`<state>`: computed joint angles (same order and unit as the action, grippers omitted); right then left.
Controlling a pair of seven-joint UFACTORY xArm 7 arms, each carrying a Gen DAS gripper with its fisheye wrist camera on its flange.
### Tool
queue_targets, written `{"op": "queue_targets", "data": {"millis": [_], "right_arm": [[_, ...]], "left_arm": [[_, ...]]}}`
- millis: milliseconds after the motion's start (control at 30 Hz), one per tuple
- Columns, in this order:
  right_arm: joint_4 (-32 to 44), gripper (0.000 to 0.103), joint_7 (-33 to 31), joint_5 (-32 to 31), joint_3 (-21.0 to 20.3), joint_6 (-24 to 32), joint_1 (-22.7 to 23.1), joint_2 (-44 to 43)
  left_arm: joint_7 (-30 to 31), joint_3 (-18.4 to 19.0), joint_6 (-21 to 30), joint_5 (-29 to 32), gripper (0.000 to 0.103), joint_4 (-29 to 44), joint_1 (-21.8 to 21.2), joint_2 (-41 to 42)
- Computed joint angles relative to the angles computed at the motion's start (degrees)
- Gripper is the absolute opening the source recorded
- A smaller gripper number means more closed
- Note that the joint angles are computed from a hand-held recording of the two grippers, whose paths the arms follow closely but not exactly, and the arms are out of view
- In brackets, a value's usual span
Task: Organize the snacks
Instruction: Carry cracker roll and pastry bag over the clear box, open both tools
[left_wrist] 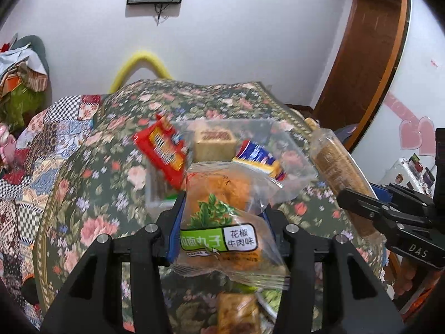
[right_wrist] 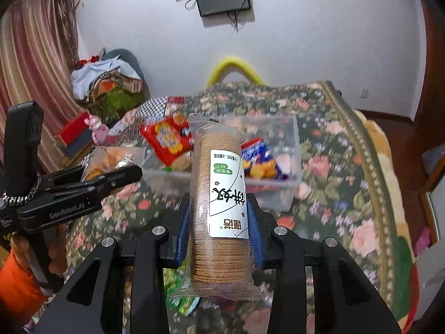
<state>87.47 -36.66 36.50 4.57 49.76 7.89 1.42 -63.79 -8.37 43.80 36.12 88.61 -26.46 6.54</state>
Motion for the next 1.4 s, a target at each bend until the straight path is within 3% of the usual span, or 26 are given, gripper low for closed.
{"op": "queue_targets", "data": {"millis": [300, 667, 1000, 1400], "right_arm": [[6.8, 0.034, 0.9, -0.5, 1.0, -3.1, -0.6, 5.6], [16.5, 0.034, 7.2, -7.9, 3.0, -5.2, -1.1, 15.4], [26.1, 0.034, 12.2, -14.2, 4.3, -2.2, -0.6, 24.2], [32.3, 0.034, 13.8, -17.8, 5.0, 0.8, 0.1, 29.7]], "left_arm": [[2.3, 2.1, 0.1, -0.4, 0.047, 7.9, -0.9, 5.9], [7.3, 5.7, -0.2, -6.4, 0.047, 17.0, -0.7, 14.3], [14.0, 7.7, 1.8, -14.8, 0.047, 27.9, 0.3, 24.0], [15.7, 9.3, 4.1, -18.2, 0.051, 30.8, 0.0, 27.1]]}}
